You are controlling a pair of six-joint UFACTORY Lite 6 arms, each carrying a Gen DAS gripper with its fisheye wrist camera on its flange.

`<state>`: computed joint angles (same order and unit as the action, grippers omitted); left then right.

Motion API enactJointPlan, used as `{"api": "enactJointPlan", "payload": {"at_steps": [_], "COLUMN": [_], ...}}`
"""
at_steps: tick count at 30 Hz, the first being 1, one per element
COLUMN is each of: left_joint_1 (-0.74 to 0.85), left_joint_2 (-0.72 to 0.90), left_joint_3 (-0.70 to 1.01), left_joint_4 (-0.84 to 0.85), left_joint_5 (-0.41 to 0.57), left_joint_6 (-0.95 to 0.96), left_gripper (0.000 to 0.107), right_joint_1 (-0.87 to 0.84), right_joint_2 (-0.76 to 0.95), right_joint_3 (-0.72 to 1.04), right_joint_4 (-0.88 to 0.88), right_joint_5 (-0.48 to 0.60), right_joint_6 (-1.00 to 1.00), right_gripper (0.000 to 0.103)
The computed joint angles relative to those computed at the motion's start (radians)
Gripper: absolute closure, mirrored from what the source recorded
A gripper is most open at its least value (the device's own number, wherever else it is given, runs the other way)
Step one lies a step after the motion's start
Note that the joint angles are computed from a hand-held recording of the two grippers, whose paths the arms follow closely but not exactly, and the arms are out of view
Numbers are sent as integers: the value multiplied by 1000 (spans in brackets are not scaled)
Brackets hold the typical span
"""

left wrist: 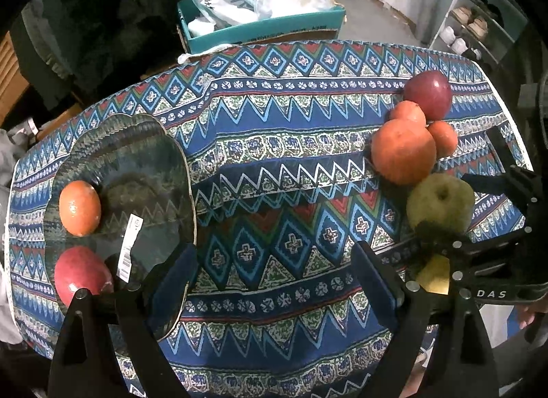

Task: Organize fruits
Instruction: 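Move right tool to the green pear while left tool approaches the yellow pear, then close right tool on the green pear while left tool closes on the large orange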

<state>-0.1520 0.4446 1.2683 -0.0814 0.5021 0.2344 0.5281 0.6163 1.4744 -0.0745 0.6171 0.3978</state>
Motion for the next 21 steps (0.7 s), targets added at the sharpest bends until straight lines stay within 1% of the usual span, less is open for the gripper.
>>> {"api": "enactJointPlan", "payload": {"at_steps": [1, 3, 5, 11, 14, 16, 21], "left_joint_1": [0, -1, -4, -13, -21, -30, -59], "left_joint_2": [2, 5, 7, 22, 26, 36, 56], "left_joint_3": [1, 2, 6, 35, 52, 73, 103], "left_joint_4": [-1, -7, -6, -21, -32, -37, -59], "left_joint_5": [-1, 0, 1, 9, 12, 18, 25], "left_joint_6": [2, 8, 8, 9, 10, 6, 7], "left_gripper": [15, 15, 15, 15, 15, 15, 15], "right_joint_1": [2, -4, -11, -6, -27, -39, -62], "right_joint_2": [12, 28, 38, 24, -52, -78, -170], "right_joint_3": [6, 10, 11, -21, -102, -103, -185], "right_joint_4": [10, 60, 111, 110, 121, 118, 88], "right_joint_5": [-3, -9, -21, -63, -94, -86, -123], "right_joint_6": [-9, -56, -106, -107, -126, -122, -74], "right_gripper": [16, 25, 30, 31, 31, 31, 31]}}
